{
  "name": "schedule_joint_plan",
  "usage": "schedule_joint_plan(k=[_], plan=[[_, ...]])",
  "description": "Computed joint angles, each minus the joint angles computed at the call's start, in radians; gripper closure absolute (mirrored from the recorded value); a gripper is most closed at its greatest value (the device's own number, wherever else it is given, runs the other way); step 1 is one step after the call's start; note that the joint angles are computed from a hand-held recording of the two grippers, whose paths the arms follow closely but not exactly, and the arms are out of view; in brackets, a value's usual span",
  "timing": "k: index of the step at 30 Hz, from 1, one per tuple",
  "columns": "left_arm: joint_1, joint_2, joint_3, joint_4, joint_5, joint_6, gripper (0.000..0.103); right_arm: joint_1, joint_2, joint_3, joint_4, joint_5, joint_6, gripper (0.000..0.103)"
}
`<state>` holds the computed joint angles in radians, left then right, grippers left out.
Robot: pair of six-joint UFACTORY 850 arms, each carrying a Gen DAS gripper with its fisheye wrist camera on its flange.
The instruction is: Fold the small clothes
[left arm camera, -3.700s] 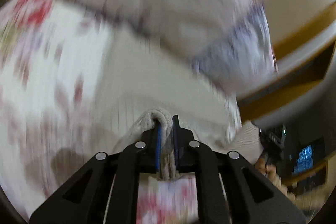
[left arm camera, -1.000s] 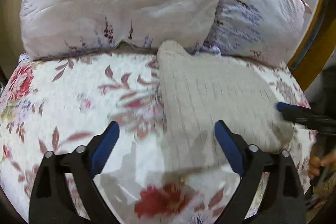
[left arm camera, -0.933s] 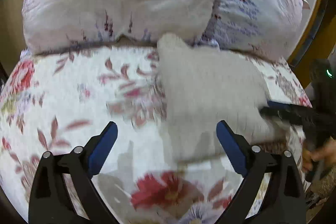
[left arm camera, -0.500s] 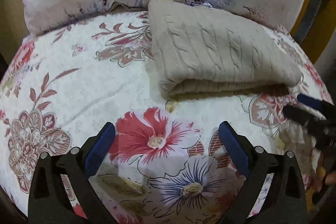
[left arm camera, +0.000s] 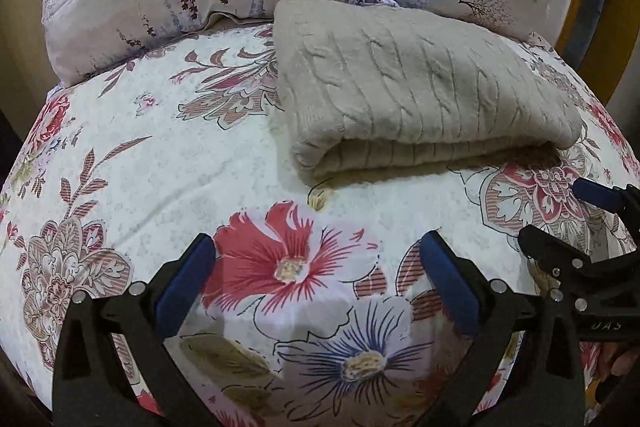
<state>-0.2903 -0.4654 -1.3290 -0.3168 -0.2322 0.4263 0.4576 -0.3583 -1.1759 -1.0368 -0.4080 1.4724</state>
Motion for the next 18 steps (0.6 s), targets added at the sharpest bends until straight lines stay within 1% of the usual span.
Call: schedule_joint_plan(k=[18], plan=[[0.000, -0.001, -0.001, -0.004, -0.001, 0.005, 0.002, 0.004, 0.000, 0.000, -0.004, -0.005, 0.011, 0.001]])
